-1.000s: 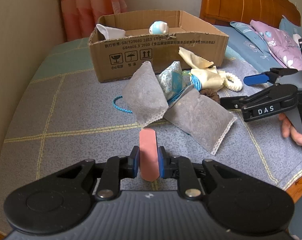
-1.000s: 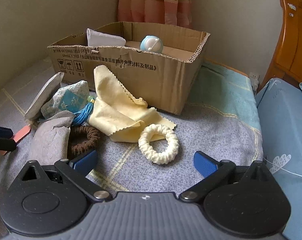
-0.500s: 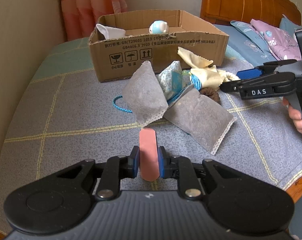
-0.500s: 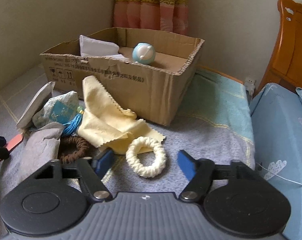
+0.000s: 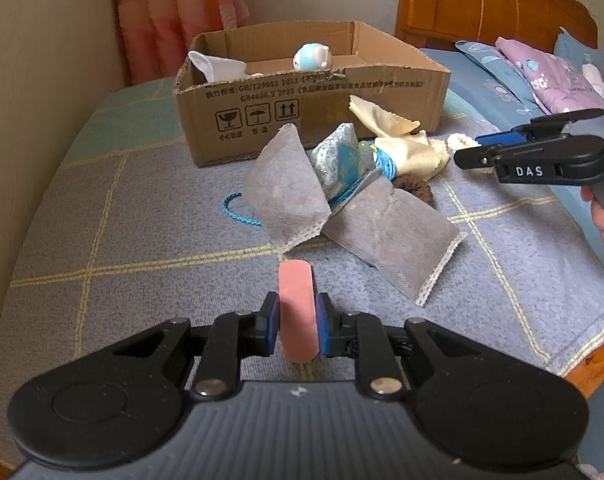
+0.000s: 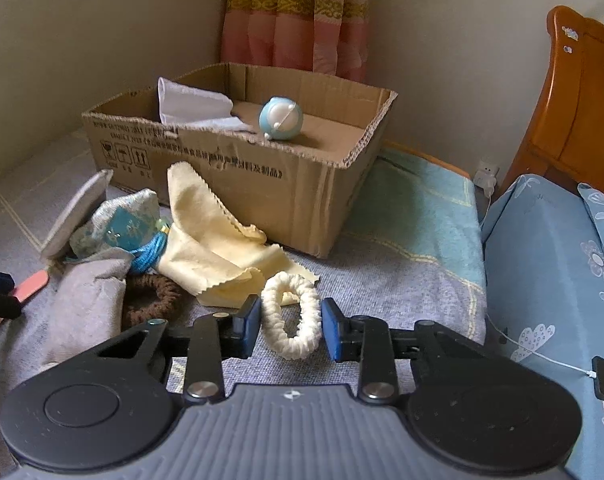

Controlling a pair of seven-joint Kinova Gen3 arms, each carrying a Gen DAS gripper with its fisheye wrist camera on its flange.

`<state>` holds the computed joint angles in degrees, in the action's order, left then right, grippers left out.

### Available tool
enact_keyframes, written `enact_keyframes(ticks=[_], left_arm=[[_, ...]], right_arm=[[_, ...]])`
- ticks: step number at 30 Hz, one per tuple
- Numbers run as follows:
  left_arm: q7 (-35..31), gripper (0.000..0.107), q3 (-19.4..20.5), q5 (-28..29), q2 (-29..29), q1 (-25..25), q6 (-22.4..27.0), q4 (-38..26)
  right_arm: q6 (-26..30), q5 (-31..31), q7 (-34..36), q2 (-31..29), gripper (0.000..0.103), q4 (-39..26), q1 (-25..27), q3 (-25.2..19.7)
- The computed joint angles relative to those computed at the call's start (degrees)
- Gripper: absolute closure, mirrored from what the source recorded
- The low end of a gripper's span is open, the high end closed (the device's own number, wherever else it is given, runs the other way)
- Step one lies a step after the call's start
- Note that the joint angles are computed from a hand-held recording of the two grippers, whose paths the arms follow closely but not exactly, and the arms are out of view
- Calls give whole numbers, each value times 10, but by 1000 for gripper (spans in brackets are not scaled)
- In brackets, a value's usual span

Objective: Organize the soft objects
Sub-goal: 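Carry the cream ring into the box and open the right tool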

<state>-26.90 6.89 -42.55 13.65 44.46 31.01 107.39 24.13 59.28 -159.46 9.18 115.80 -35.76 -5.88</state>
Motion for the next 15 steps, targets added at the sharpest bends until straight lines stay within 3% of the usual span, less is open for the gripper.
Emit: enact_keyframes(ticks=[6, 15], left_arm=[[-30, 90, 13, 13, -20, -9, 4, 3], [-2, 90, 26, -25, -42, -14, 11, 6]], right_arm=[[27, -5, 6, -26, 66, 4, -2, -18], [14, 3, 30, -68, 66, -15, 23, -49]])
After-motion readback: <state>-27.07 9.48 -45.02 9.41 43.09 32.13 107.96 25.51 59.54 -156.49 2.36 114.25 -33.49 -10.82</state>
